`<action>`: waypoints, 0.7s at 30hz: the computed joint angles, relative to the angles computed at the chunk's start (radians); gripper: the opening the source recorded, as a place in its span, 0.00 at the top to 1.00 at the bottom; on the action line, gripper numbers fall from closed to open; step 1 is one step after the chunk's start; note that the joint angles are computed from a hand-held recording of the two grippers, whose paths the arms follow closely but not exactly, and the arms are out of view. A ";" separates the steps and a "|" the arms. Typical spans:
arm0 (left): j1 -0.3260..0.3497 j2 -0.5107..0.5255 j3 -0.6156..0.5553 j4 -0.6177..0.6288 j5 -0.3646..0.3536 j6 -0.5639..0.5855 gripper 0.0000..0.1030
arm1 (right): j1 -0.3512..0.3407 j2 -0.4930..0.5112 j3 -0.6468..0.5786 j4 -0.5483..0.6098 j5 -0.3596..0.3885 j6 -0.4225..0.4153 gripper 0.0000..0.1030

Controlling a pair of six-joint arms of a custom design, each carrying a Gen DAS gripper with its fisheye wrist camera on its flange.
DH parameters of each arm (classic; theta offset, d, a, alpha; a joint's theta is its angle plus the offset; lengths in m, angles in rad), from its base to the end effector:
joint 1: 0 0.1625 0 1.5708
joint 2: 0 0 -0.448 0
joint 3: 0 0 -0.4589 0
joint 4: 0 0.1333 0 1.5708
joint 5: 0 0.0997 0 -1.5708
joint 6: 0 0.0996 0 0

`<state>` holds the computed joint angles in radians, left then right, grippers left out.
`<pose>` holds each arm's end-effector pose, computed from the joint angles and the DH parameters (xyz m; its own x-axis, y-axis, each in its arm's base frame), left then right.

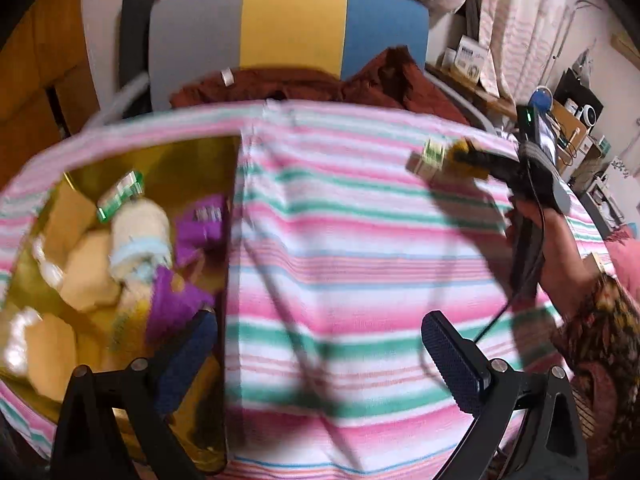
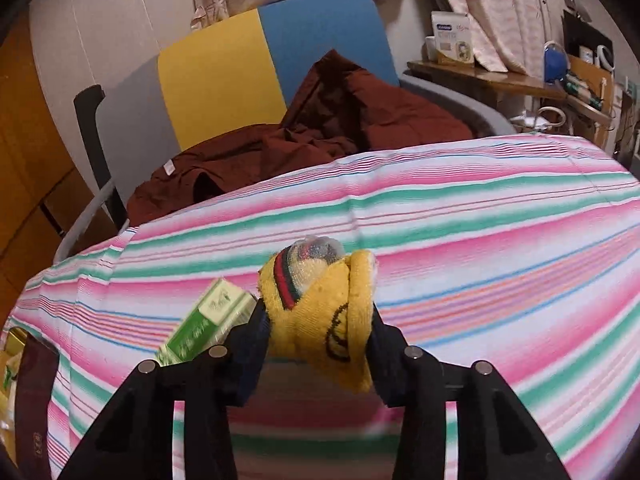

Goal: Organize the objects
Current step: 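Grasp the yellow knitted glove with the right tool, then grasp the green essential-oil box with the left tool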

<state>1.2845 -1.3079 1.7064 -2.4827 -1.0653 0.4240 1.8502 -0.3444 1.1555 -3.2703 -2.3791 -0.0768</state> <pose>-0.0148 -0.6930 0.3901 -0.7250 0.3610 -0.5865 0.5971 0.7538 -0.2741 0.2944 -0.8040 0.0150 -0.8029 0.3014 0.5142 -0.2362 0.6312 -0.7388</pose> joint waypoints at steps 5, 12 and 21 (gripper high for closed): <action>-0.023 0.048 -0.018 -0.044 -0.032 0.077 0.00 | 0.014 -0.048 0.113 -0.052 -0.072 0.083 0.58; -0.056 0.216 -0.103 -0.132 -0.116 0.295 0.00 | 0.012 -0.067 0.186 -0.157 -0.086 0.117 0.58; -0.066 0.504 -0.386 -0.088 -0.073 0.292 0.06 | 0.010 -0.060 0.195 -0.200 -0.100 0.119 0.57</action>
